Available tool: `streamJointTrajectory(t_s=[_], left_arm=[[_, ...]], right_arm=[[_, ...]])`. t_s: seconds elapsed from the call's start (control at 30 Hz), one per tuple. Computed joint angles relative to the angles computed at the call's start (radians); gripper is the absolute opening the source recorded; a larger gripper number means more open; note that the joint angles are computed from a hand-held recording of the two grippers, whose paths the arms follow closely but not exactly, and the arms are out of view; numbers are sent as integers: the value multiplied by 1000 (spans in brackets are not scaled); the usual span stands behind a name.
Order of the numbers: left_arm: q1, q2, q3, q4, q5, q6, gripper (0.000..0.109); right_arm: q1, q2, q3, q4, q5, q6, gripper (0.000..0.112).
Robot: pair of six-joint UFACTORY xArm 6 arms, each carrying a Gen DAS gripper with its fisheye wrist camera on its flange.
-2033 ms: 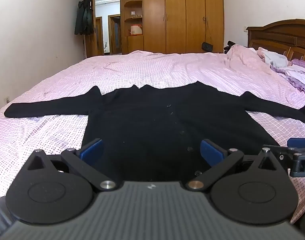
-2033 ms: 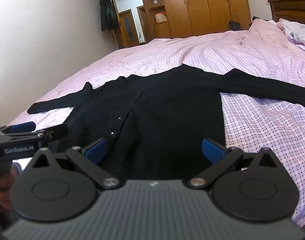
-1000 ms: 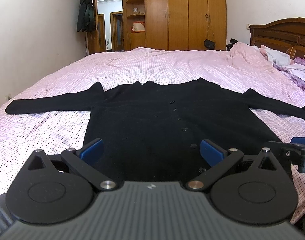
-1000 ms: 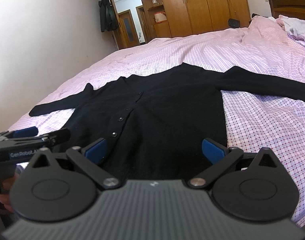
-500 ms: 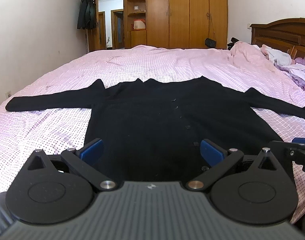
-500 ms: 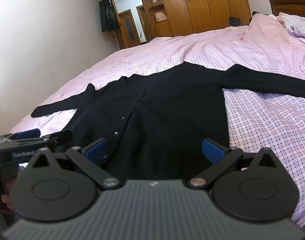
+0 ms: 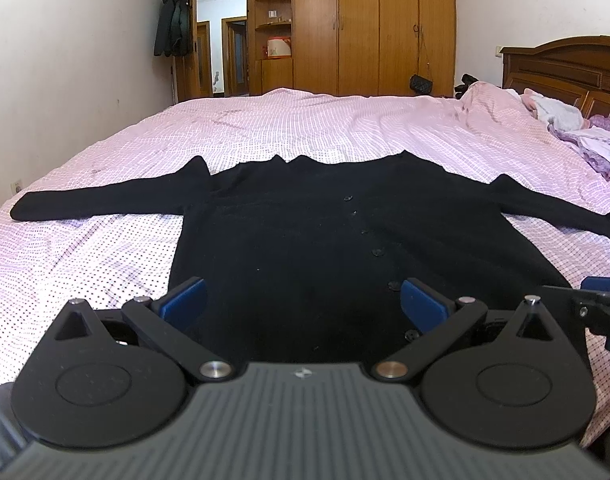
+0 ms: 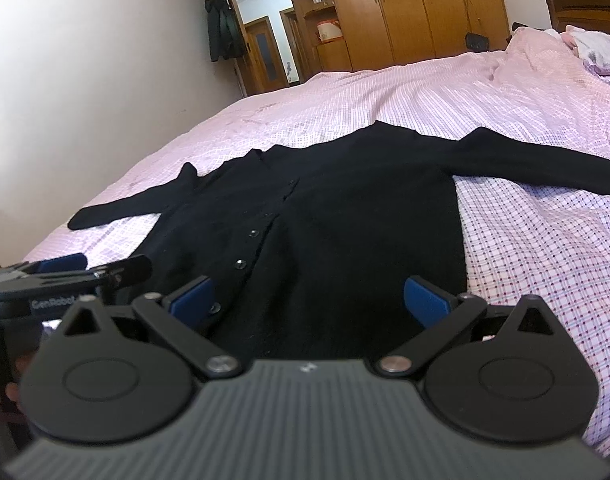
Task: Fold small clothes
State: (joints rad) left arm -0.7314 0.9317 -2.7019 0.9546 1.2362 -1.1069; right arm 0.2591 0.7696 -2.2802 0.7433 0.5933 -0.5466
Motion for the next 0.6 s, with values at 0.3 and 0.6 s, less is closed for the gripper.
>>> streamJointTrajectory(t_s=[0.3, 0.6], left_arm=[[4, -54, 92, 7, -16, -37, 103], [7, -96, 161, 15, -42, -62, 103]], right_arm=[[-1, 5, -7, -2, 8, 8, 103], [-2, 26, -38, -21, 28, 32, 103]])
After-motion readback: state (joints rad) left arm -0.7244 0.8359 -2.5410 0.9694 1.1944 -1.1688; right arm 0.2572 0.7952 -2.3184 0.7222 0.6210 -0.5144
